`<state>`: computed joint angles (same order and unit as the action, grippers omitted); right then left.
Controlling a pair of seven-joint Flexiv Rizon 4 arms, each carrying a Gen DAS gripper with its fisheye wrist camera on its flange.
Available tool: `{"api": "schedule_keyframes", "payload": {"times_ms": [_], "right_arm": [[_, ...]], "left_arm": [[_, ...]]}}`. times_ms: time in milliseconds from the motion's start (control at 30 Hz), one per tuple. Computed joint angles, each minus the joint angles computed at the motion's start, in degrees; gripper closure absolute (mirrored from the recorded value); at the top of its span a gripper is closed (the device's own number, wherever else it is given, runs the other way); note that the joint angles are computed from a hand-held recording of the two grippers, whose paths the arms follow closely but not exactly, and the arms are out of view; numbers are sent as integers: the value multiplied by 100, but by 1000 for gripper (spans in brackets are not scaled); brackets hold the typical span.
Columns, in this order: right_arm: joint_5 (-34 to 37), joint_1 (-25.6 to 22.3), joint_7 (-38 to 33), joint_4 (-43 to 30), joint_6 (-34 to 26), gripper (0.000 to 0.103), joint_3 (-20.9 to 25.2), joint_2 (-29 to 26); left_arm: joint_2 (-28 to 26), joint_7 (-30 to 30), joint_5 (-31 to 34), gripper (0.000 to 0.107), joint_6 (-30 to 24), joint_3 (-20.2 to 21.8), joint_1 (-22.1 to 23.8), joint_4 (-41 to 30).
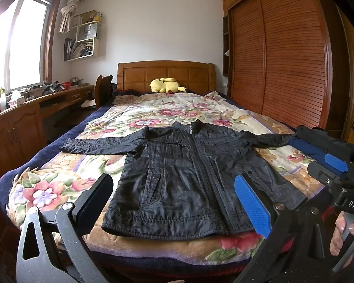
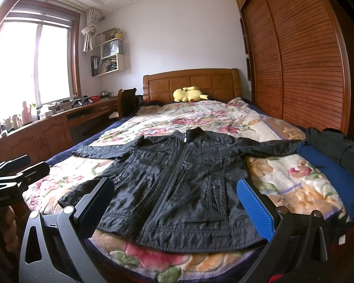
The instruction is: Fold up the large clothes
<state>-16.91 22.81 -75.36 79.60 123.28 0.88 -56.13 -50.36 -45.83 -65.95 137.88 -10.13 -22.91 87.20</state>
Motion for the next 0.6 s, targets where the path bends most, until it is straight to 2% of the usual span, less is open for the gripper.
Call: {"api": "schedule_keyframes", "payload": {"times_ms": [600], "right_arm": [[-48, -30, 7, 5, -9, 0, 32, 2]], "left_arm": [[1, 26, -16, 4, 2, -10, 1, -8]]}}
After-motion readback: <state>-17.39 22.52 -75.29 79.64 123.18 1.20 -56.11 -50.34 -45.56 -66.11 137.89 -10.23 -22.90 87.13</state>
